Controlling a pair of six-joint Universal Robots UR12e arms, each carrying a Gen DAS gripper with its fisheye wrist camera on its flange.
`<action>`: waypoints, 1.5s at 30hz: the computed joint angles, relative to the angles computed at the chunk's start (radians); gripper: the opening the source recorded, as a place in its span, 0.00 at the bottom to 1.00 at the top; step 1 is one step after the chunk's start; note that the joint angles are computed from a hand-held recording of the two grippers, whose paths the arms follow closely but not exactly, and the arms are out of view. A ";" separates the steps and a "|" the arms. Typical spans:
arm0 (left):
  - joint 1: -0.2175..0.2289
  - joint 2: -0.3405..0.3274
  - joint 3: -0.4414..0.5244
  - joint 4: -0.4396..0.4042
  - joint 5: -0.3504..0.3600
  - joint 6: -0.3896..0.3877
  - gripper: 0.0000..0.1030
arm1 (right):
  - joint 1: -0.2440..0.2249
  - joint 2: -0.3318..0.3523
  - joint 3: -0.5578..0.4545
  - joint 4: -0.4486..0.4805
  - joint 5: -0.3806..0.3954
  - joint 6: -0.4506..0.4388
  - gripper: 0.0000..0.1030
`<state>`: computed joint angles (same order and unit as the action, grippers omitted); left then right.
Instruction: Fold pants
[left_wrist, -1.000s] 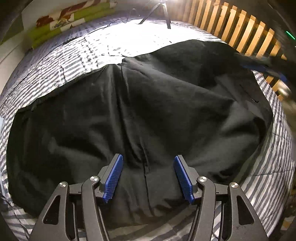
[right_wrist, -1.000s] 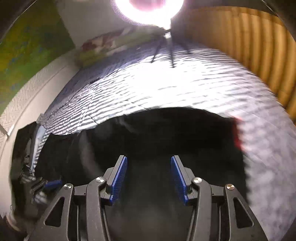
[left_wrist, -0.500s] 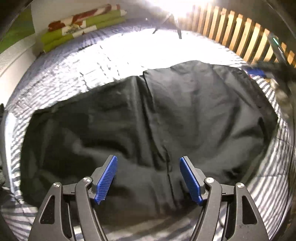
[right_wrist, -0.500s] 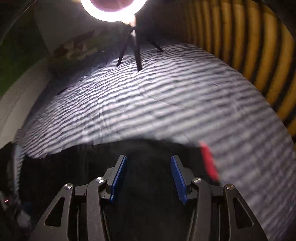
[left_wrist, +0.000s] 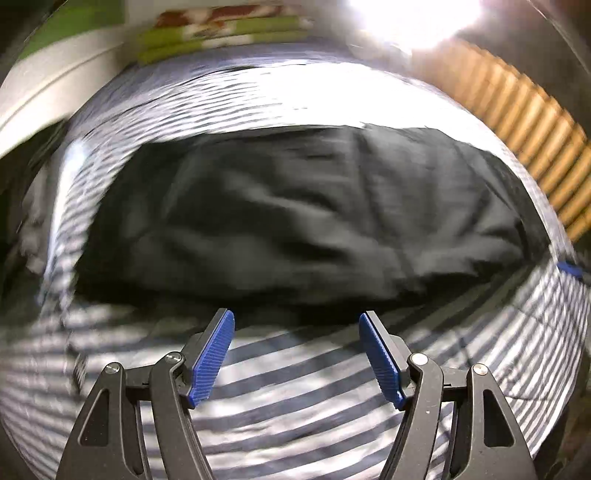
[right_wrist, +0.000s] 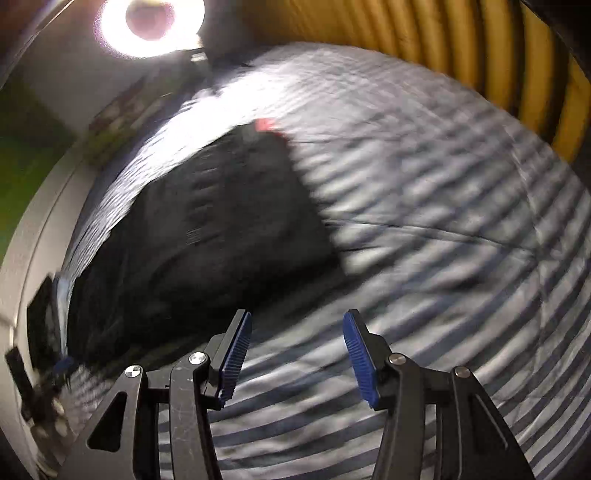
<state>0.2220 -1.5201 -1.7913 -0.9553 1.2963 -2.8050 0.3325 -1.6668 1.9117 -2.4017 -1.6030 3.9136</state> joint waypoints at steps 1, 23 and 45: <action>0.027 0.002 -0.002 -0.010 -0.011 -0.045 0.72 | 0.018 0.020 -0.022 -0.010 -0.012 -0.031 0.46; -0.057 -0.033 0.017 -0.045 -0.151 0.062 0.74 | 0.050 0.244 -0.261 -0.015 0.299 -0.311 0.46; -0.135 -0.101 0.096 0.060 -0.130 0.151 0.74 | 0.009 0.268 -0.295 -0.096 0.257 -0.222 0.45</action>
